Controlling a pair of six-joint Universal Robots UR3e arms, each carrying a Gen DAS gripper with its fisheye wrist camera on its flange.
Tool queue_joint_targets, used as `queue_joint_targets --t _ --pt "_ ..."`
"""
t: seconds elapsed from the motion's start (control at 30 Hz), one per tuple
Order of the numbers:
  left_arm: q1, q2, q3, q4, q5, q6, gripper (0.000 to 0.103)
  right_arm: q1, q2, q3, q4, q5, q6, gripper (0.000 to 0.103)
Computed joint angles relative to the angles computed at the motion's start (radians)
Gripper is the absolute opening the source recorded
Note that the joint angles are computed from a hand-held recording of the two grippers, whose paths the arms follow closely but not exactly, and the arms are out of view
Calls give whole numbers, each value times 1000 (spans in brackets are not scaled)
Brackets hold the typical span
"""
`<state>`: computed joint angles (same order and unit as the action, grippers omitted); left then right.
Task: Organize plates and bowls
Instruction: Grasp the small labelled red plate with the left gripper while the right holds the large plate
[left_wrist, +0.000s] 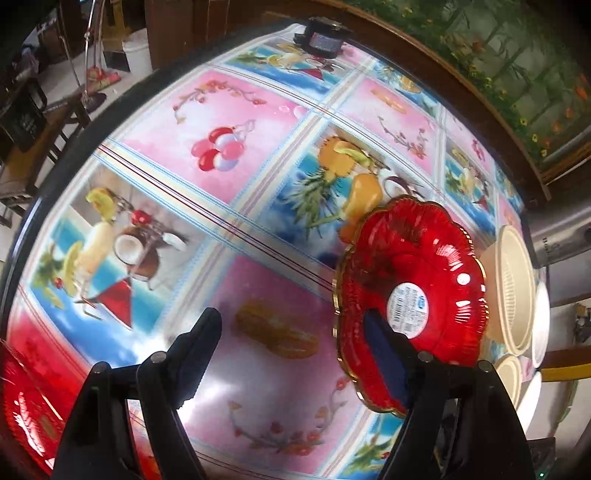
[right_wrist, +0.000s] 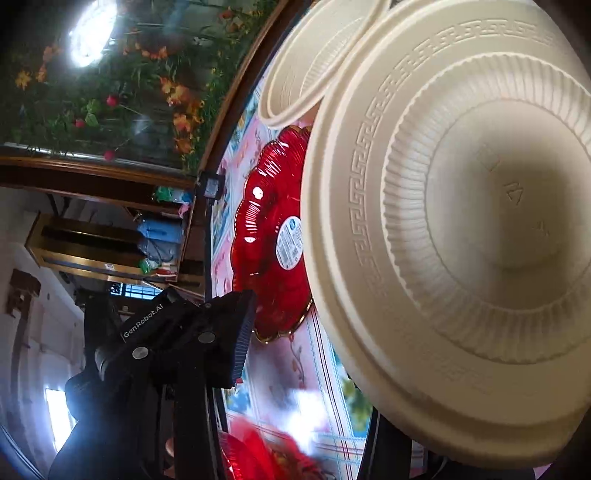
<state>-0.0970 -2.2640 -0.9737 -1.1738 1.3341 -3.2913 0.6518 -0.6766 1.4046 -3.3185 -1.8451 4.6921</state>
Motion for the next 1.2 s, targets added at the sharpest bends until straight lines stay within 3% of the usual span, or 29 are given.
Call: queue_joint_targets --t 0.03,0.1,0.17,0.23,0.3,0.37,0.47,0.93,1.2 --pt "2 8 -18 13 -14 3 70 1 4 -6 2 -4 -6 43" --pt "0 11 -25 13 -26 6 51 3 12 -23 6 -14 -21 42" --pt "-4 -3 -7 -5 -31 12 40 0 15 -27 12 -12 -22 32" --pt "0 9 -31 17 -50 10 31 -9 11 -4 9 3 -8 16" --pt "6 12 -40 24 -80 6 14 -16 11 11 -12 18 -10 15" --pt "-2 16 -40 29 -73 10 7 -18 9 20 -19 23 -14 15" --pt "-13 35 -61 48 -43 17 6 -21 12 26 -36 38 -10 15" --pt "62 198 -304 132 -92 35 5 -21 24 1 -56 102 -15 15" --pt "150 385 -512 203 -143 66 5 22 28 -119 46 76 -119 15"
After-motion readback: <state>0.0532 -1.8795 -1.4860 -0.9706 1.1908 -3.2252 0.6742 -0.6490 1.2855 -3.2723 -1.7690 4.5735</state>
